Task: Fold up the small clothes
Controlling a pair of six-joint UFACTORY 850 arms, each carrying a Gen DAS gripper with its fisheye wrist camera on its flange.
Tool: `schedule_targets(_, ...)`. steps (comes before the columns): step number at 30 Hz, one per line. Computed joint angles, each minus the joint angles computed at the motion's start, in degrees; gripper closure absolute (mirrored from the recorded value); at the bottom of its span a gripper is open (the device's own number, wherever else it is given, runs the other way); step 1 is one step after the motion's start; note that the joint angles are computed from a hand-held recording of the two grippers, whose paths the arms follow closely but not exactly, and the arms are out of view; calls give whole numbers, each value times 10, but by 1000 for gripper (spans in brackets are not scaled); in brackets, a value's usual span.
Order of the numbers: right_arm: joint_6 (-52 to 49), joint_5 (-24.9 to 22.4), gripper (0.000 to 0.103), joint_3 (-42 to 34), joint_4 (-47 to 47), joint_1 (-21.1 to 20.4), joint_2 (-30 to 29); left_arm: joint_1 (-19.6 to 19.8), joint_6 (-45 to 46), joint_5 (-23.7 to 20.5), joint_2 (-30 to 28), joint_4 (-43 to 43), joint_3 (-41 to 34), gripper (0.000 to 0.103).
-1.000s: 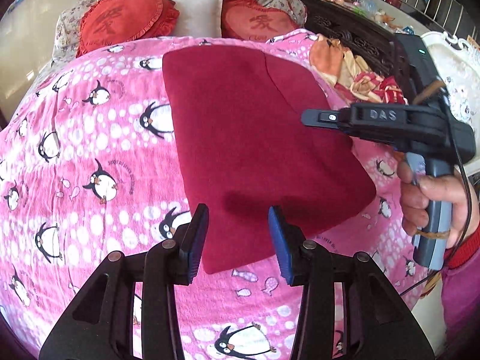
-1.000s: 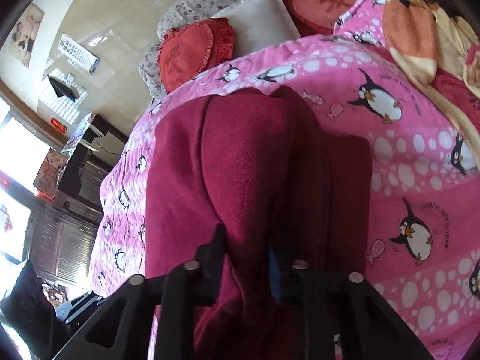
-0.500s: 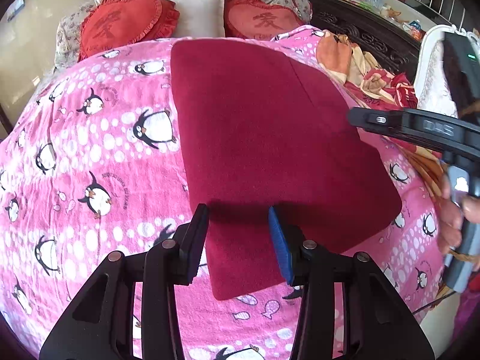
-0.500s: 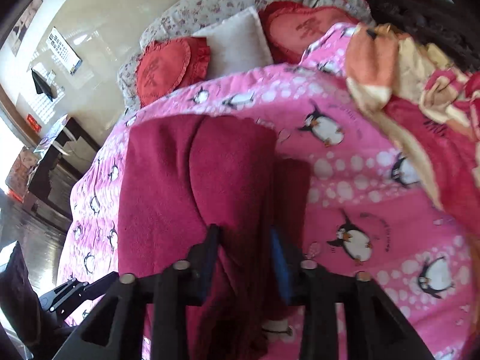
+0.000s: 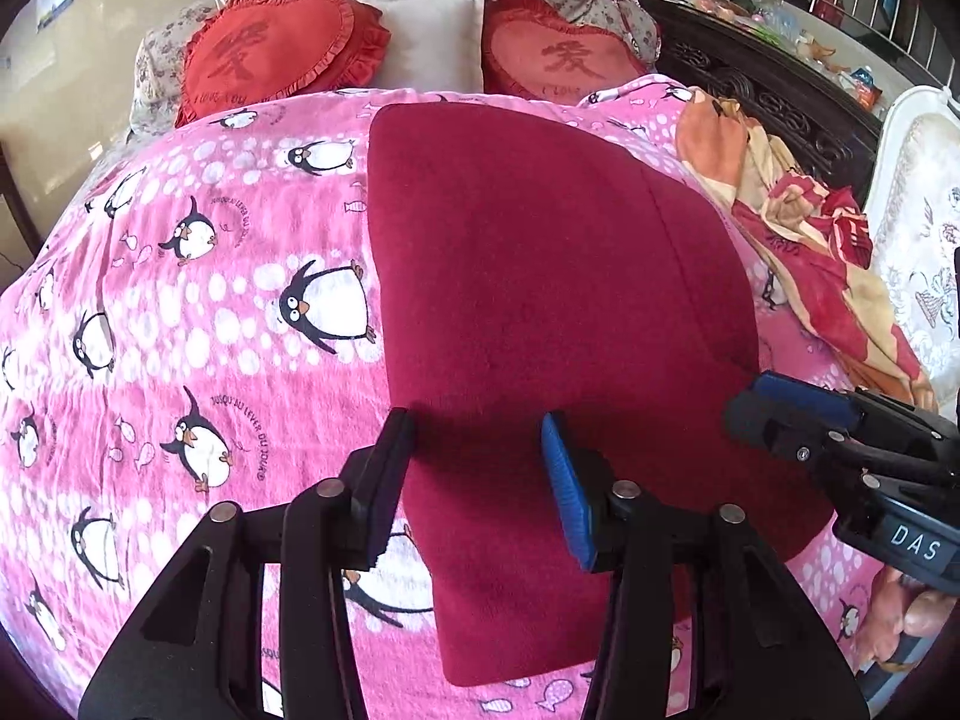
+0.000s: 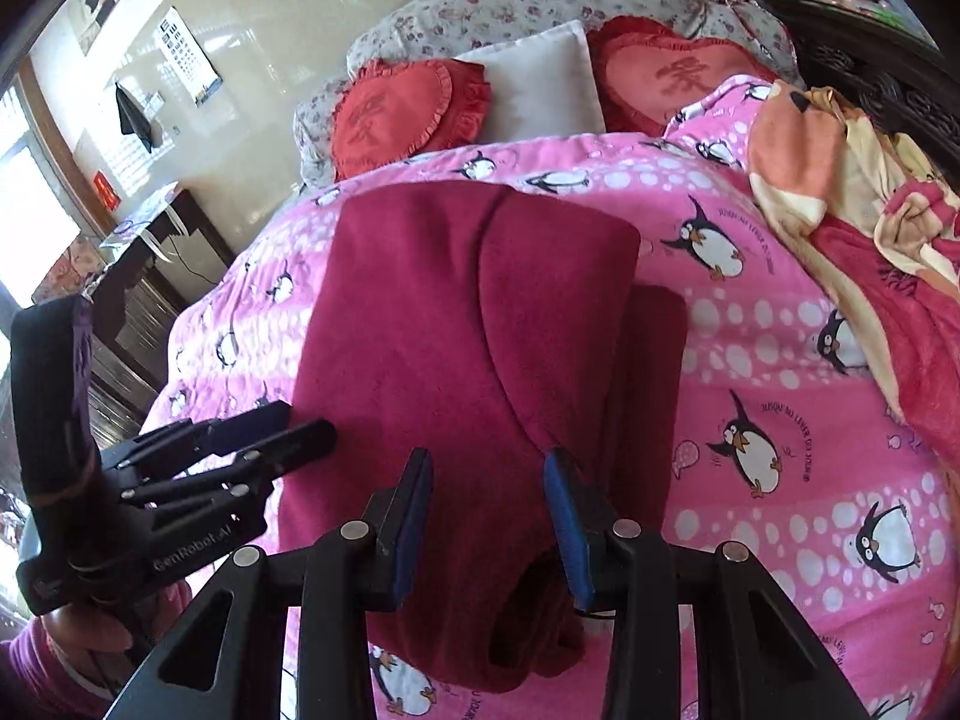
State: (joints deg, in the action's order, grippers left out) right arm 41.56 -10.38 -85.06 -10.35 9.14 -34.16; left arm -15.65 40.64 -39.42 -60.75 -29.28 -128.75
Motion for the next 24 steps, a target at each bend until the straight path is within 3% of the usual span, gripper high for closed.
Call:
schedule_targets(10,-63,-11,66,-10,65,-4,-17,-3,-21,-8,-22,16,-30,50)
schedule_targets(17,-59,-11,66,-2,60,-2,-1,4,-27,-28,-22,-5,-35,50)
schedule_targets(20,27,13,66,5,-14,-5,12,7,-20,-20,-18,-22,-31,50)
schedule_targets(24,100,-10,66,-33,-80,-13,-11,9,-55,-58,-56,-15,-99,50)
